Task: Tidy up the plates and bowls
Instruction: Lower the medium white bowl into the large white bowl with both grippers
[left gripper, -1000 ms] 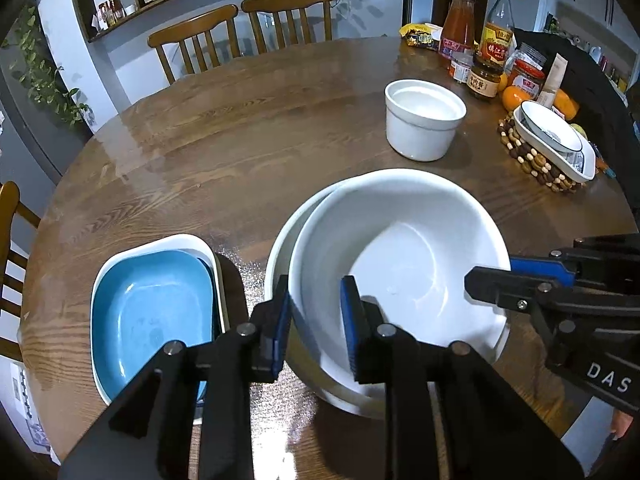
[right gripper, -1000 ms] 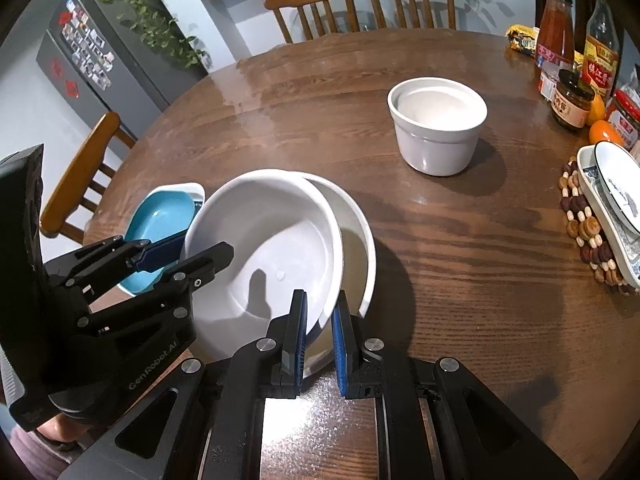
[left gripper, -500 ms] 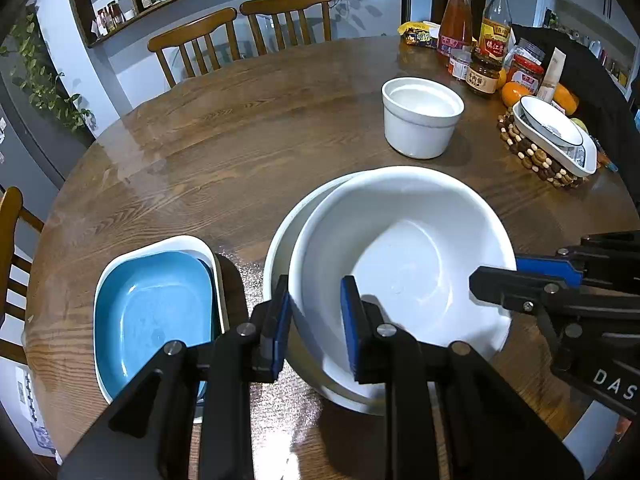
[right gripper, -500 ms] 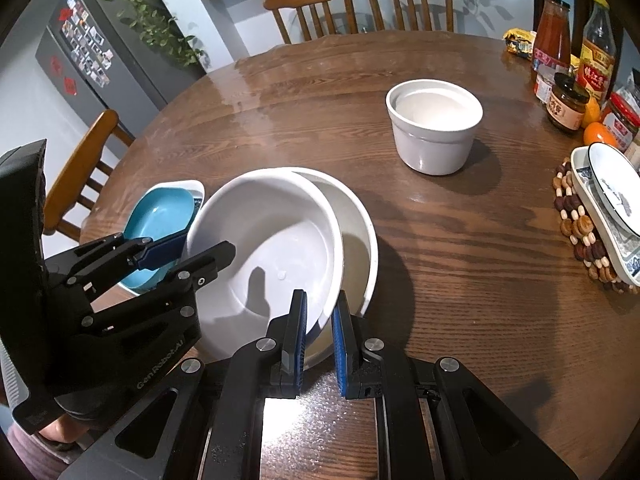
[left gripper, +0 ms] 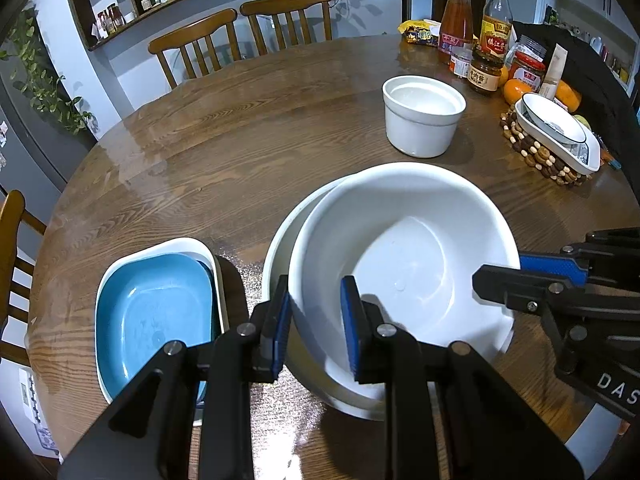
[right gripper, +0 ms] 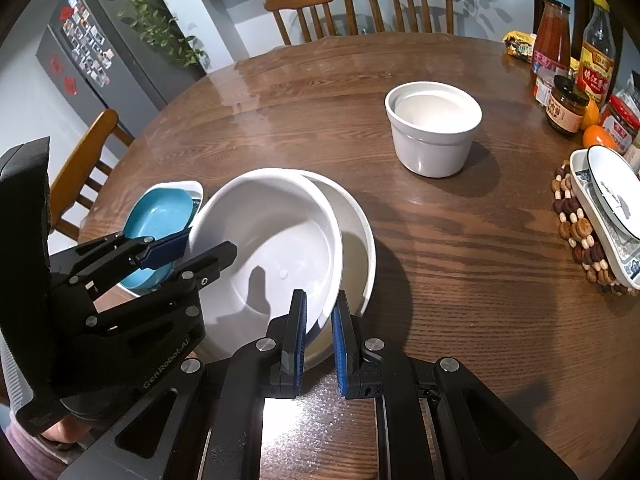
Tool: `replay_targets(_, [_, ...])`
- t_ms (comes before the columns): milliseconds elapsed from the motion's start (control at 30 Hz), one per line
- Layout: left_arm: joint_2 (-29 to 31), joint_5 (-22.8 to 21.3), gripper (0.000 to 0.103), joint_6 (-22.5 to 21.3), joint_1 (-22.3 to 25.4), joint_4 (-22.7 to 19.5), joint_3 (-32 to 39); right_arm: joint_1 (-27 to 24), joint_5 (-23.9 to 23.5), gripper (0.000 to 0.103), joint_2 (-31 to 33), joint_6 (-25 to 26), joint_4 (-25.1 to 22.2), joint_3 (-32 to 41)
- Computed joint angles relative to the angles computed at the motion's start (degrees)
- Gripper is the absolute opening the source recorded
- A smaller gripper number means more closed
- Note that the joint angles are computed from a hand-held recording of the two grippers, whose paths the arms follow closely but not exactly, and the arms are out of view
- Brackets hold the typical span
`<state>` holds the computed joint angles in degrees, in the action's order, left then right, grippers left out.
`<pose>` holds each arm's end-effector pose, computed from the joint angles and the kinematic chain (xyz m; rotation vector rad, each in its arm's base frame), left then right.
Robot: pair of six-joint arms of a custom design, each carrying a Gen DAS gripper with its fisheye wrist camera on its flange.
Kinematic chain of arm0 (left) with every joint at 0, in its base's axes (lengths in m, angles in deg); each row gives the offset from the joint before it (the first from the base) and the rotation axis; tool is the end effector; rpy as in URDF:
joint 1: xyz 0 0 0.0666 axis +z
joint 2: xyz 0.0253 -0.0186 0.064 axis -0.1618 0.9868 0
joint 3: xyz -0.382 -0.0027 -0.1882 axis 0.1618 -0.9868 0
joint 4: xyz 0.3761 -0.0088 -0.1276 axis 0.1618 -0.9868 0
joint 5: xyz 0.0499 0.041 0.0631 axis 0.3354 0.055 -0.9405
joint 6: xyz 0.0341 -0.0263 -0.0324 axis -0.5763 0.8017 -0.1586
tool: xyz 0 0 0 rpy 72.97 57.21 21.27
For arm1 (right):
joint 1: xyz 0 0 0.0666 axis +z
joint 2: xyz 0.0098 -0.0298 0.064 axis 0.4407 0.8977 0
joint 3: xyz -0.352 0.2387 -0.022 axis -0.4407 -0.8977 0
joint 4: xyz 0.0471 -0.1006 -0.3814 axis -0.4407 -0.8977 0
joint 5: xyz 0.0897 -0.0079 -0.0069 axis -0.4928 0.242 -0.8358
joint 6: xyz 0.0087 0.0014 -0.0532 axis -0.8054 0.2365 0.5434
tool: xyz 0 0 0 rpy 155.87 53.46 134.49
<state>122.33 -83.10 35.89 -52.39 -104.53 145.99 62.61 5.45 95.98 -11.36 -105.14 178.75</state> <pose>0.3783 -0.3370 0.4878 0.3436 2.5040 0.0420 0.3972 0.2952 0.4991 -0.3279 2.5867 0.4529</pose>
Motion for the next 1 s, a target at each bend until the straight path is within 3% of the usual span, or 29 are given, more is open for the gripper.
replay_targets(1000, [0.0, -2.2, 0.025, -0.5, -0.5, 0.7, -0.5, 0.3, 2.1, 0.013, 0.1, 1.0, 0.2, 0.4])
